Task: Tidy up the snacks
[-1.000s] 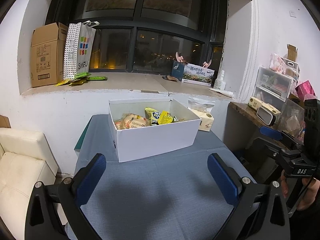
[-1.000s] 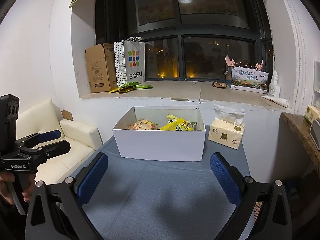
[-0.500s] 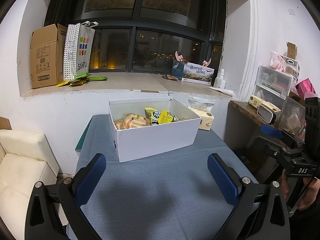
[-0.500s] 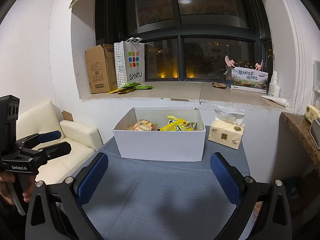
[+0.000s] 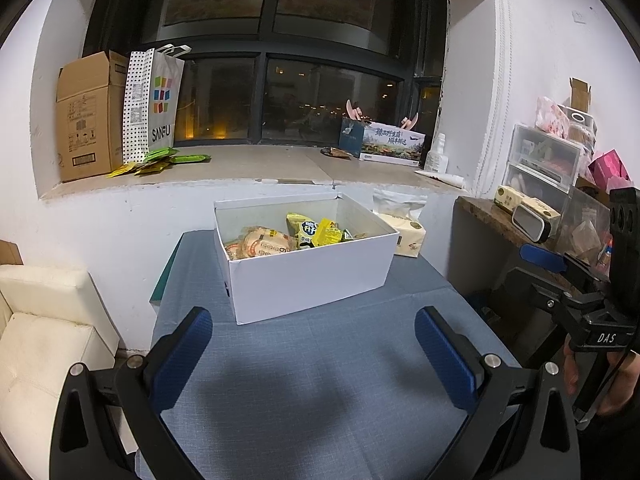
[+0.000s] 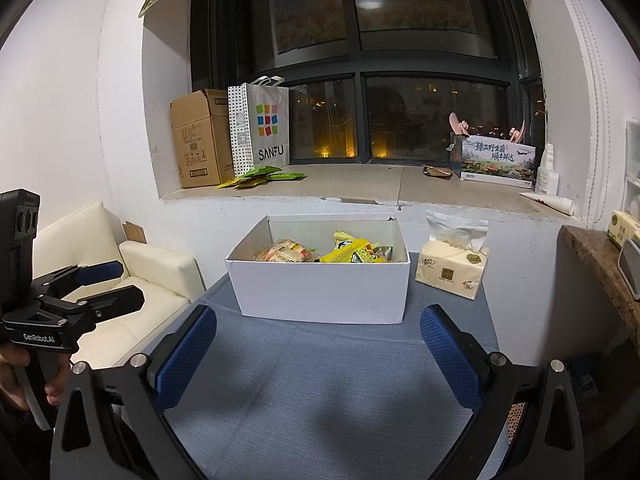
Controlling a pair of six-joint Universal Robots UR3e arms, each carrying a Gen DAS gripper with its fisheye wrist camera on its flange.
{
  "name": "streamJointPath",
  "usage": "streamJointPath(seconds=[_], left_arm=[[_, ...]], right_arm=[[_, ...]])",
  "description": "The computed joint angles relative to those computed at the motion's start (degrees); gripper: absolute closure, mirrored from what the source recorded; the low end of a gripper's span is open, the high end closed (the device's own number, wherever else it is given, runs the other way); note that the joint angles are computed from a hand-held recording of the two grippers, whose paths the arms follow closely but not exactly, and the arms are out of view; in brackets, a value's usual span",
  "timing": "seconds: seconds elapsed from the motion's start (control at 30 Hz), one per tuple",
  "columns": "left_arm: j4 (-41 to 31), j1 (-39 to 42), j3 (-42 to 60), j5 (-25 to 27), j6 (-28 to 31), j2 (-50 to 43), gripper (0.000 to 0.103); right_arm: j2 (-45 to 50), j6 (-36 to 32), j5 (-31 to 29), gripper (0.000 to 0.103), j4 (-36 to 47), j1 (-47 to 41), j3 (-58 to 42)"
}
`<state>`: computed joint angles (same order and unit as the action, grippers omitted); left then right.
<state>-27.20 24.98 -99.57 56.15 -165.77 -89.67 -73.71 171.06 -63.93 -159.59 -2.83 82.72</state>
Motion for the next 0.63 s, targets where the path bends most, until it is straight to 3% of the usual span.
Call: streamJointPath(seconds=[0.63], left_arm=[[-0.3, 0.0, 0.2, -0.5, 1.0, 0.1, 0.000]], right_arm=[[-0.1, -0.1, 0.0, 0.000, -0.1, 0.2, 0.2]])
